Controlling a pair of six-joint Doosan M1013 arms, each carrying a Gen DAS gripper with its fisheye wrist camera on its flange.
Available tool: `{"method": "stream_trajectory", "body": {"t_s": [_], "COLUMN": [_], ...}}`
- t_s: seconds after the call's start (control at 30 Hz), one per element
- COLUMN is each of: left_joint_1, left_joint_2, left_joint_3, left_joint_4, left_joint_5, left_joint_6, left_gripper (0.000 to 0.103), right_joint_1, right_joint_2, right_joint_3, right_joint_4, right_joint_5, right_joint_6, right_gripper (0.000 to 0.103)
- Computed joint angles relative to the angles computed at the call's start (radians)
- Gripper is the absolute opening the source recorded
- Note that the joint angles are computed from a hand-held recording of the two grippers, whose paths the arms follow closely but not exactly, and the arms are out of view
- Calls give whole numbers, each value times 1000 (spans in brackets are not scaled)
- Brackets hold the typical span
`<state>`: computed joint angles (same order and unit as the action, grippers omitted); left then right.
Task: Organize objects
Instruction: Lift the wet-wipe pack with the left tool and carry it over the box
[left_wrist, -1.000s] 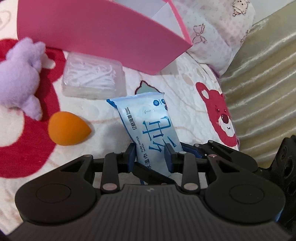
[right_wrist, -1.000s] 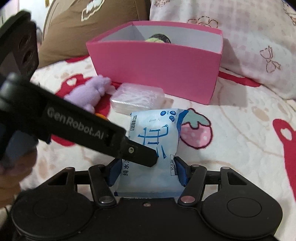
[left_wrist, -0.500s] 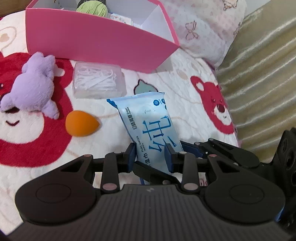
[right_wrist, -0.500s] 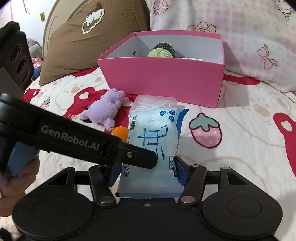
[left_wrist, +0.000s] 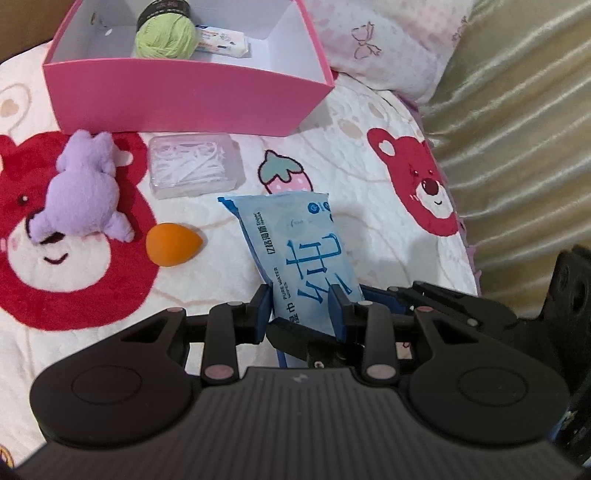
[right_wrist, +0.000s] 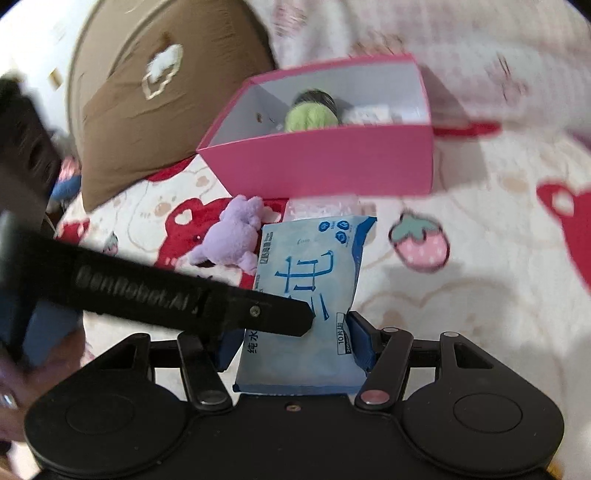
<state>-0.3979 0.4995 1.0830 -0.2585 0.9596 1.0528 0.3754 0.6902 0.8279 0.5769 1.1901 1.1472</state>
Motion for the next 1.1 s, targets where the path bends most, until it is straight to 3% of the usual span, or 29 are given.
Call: {"method": "stream_trajectory", "body": {"t_s": [0.2, 0.4, 0.57, 0.83, 1.1], "left_joint_1": [6, 2, -3, 3, 3], "left_joint_2": [8, 10, 11, 50, 52], "left_joint_3": [-50, -118, -166, -284, -333], "left_joint_4": [26, 73, 108, 155, 226], "left_joint_5": [57, 121, 141, 187, 156], "left_joint_6": [-2, -26, -44, -47, -67], "left_gripper": [31, 32, 31, 32, 33], "right_joint_1": [7, 4, -2, -3, 1], "right_joint_2": [-20, -2, 29, 76, 182], "right_joint_3": [26, -39, -144, -274, -528], "right_joint_4": [25, 47, 60, 60, 57], "right_joint_5": [-51, -14, 67, 92, 177], "right_joint_6": [26, 31, 70, 77, 99], "right_gripper": [65, 65, 65, 65, 65]}}
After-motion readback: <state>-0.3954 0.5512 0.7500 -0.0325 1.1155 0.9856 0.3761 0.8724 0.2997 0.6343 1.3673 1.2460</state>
